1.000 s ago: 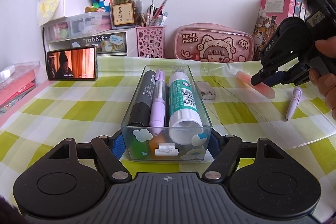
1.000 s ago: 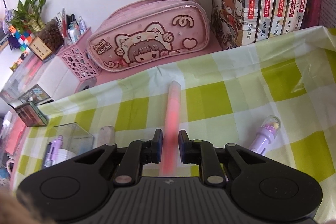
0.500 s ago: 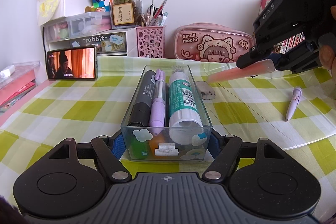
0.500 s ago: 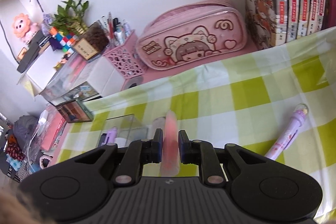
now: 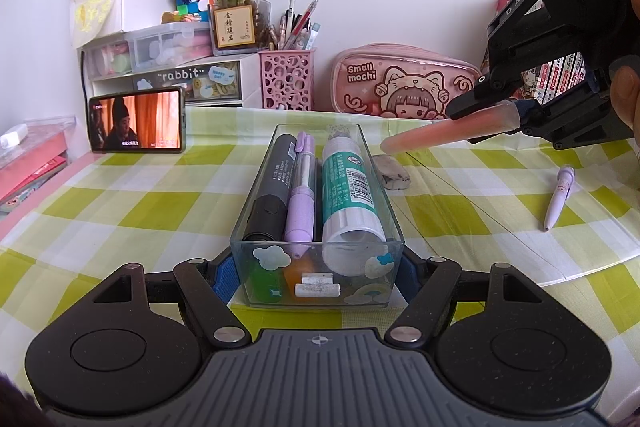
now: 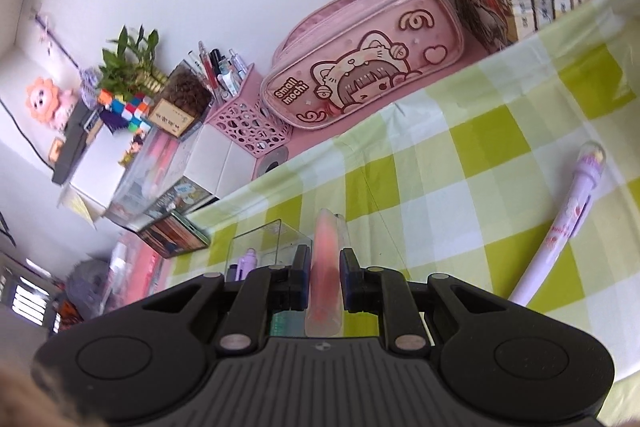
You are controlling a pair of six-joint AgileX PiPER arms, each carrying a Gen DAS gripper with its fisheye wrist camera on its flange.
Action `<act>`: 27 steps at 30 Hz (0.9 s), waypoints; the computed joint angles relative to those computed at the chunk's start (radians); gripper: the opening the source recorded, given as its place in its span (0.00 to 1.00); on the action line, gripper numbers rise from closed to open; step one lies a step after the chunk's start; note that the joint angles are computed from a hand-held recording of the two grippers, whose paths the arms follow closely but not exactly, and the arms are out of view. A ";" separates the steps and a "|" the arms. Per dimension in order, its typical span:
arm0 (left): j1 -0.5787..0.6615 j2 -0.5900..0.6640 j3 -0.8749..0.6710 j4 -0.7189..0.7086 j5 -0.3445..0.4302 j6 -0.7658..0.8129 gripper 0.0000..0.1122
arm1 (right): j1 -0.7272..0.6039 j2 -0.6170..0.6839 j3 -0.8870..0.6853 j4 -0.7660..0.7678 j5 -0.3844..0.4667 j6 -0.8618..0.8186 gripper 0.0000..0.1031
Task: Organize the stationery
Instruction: 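Carry the pink highlighter over the clear box and lower it in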
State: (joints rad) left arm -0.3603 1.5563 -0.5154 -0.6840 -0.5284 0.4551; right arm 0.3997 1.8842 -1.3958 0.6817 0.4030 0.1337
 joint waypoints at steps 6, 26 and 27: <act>0.001 0.000 0.000 0.001 0.001 0.000 0.65 | -0.012 -0.026 0.043 0.168 -0.023 -0.094 0.18; 0.001 0.000 0.000 0.002 0.001 -0.001 0.65 | 0.182 0.084 -0.210 -0.286 0.134 0.187 0.10; 0.001 0.000 0.000 0.002 0.001 -0.001 0.65 | 0.184 0.091 -0.219 -0.283 0.146 0.180 0.09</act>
